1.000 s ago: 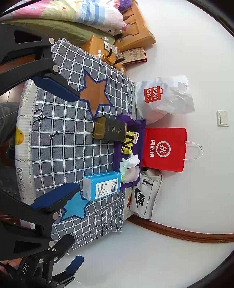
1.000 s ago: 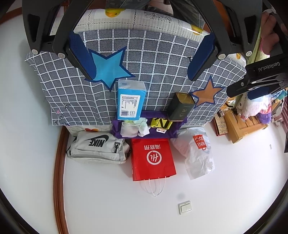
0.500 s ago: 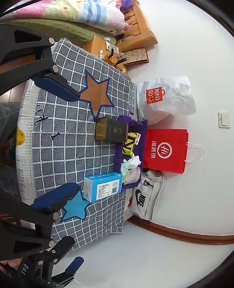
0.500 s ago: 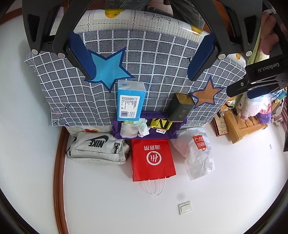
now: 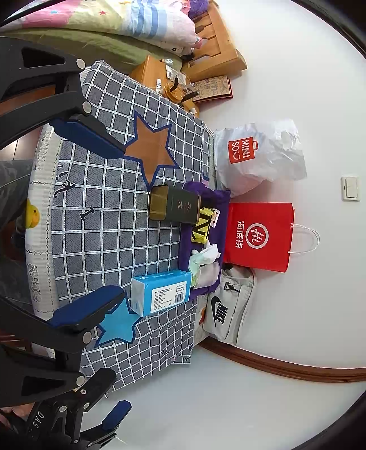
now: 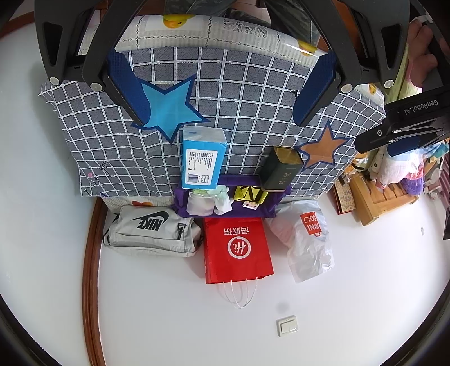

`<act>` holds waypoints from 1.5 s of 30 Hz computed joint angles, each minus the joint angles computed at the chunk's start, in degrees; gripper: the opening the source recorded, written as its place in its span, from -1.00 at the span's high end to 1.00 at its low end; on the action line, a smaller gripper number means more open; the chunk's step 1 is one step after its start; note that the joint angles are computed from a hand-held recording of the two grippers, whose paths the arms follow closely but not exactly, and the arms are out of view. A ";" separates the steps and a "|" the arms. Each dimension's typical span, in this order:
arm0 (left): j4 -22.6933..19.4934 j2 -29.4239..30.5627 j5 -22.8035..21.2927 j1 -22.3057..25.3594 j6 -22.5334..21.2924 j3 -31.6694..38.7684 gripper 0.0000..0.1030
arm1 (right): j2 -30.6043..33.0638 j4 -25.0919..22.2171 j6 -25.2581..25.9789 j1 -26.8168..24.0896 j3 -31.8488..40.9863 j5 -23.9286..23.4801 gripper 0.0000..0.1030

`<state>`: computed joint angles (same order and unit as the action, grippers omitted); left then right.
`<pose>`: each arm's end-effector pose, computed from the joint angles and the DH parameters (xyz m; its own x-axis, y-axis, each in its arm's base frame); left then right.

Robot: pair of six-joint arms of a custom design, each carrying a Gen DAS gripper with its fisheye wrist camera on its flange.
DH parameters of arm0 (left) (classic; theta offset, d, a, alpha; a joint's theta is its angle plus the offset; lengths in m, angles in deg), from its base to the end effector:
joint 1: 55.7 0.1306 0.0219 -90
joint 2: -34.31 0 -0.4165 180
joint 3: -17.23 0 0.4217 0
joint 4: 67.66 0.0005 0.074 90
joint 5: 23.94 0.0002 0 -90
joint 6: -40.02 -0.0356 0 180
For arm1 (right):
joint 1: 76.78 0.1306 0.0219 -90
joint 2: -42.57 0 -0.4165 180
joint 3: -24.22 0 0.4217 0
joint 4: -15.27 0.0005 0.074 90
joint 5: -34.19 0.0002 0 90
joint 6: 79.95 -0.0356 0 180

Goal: Organize soft objects

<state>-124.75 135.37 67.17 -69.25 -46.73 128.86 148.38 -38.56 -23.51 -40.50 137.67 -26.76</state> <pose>0.5749 -0.1398 0.5371 -0.7183 0.1148 -0.6862 0.2068 0.9769 -0.0530 0.5151 0.3561 0.5114 -0.6209 0.1437 -0.7706 0.1163 0.9891 0.0907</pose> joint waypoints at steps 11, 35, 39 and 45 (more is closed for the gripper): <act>-0.41 0.15 -0.31 0.08 0.10 0.44 -0.78 | -0.28 0.45 0.28 0.02 -0.24 0.15 -0.95; -0.74 0.33 -0.40 0.04 0.08 0.85 -0.78 | -0.72 0.79 0.63 -0.23 -0.76 -0.12 -0.95; -0.70 0.30 -0.18 0.15 0.06 0.79 -0.78 | -0.89 1.03 0.79 -0.31 -0.94 -0.21 -0.95; -0.25 0.76 -0.18 0.35 0.09 0.74 -0.78 | -0.89 1.20 1.21 -0.45 -1.15 -0.51 -0.95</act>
